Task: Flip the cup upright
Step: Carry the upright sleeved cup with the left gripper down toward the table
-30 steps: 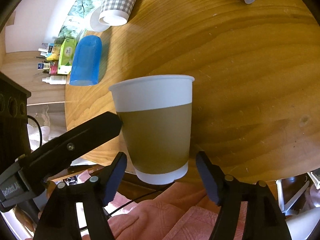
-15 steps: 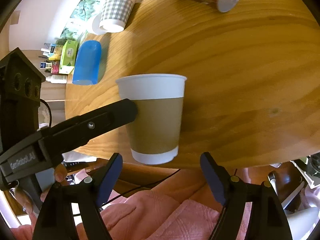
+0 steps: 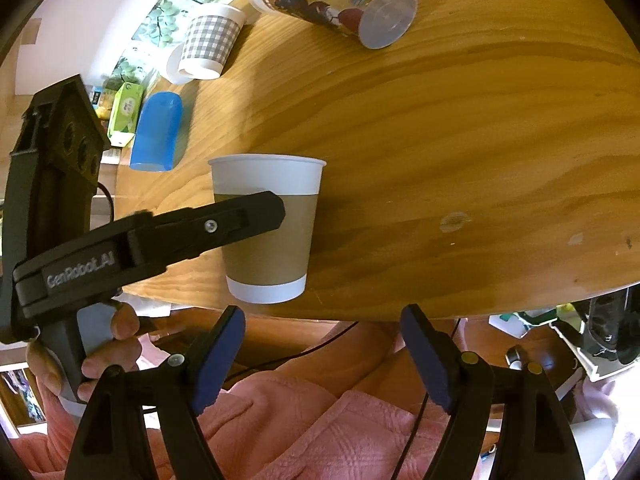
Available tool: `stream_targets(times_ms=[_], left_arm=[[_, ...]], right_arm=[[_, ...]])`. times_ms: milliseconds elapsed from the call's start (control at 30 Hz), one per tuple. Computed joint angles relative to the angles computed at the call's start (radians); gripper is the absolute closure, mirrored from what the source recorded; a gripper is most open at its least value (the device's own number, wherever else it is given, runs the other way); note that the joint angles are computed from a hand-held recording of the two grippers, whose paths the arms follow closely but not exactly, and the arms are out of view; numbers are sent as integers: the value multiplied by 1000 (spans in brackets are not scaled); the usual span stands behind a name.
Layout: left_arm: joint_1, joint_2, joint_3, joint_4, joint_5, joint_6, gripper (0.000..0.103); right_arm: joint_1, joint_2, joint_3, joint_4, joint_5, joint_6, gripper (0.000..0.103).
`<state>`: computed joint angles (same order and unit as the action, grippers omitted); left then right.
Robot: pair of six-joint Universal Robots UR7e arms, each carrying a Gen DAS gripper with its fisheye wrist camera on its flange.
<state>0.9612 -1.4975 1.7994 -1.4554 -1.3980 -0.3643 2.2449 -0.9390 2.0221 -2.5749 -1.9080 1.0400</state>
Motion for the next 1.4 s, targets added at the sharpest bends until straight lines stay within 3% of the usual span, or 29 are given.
stream_targets(times_ms=[433,633,933,1400], left_arm=[[-19,6,33,-50,-12,-64,32],[-48,-23,68,-108,40,-48,33],[-129,-135,203,-348,178,104,33],[-142,-184,357,-695,308,95,33]], right_arm=[[-7,-44,13,50,4,-62,22],[-12,-70,27,63,-5,-91,22],[-24,-115,37,70,-49,-150,22],[-40,-193,64,92,-96,-229,22]])
